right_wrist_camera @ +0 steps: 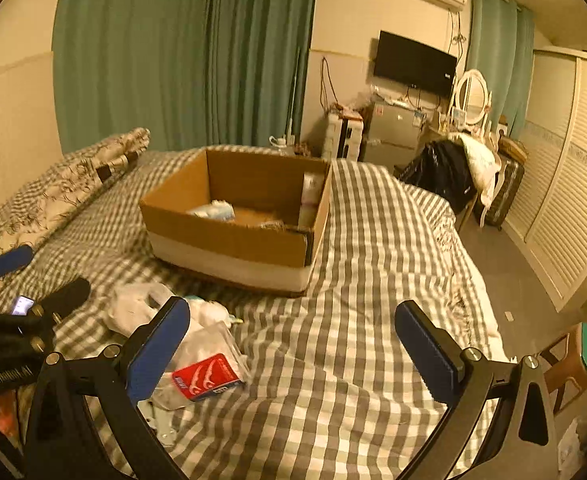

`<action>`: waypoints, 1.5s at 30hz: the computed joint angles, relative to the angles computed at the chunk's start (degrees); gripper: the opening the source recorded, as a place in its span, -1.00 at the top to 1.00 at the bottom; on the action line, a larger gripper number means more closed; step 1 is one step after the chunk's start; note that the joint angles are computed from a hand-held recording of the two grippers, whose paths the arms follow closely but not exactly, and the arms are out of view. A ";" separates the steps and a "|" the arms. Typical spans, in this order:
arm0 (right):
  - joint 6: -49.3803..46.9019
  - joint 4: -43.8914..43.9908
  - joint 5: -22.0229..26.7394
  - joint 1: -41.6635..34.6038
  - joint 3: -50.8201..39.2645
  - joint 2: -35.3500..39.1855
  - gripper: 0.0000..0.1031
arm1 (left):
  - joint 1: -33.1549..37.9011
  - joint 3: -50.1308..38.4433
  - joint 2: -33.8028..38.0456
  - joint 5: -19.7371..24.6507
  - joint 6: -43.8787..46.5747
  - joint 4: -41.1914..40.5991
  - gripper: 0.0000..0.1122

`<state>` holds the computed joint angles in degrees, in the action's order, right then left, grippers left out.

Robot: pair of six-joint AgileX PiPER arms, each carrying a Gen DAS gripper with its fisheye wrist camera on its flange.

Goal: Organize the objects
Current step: 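Move the left gripper to the pile and grasp the white gloves, then grasp the clear floss-pick jar with the right gripper while the left holds the gloves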

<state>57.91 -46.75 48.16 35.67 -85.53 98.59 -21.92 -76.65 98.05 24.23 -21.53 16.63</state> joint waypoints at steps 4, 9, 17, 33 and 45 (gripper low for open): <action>-0.08 1.06 -2.04 -1.80 0.47 1.37 -0.99 | -0.90 -1.50 3.37 0.68 1.18 -0.52 -0.84; -0.85 3.26 -4.52 -3.21 1.53 2.14 -0.99 | -0.63 -5.63 7.68 2.37 6.03 -6.06 -0.81; -1.82 4.30 -4.64 -3.14 1.41 2.38 -0.99 | 0.68 -8.41 10.06 5.36 13.98 -15.31 0.06; -5.85 4.56 -2.12 1.73 -1.43 2.39 -0.99 | 4.24 2.61 -3.89 2.93 9.32 -9.37 0.18; -17.79 15.12 0.17 1.87 -8.79 10.94 -0.99 | 7.28 2.70 -3.05 2.25 11.98 -12.26 0.19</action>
<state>40.13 -31.63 48.33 37.54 -94.31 109.53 -14.64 -73.94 95.00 26.48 -9.54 4.37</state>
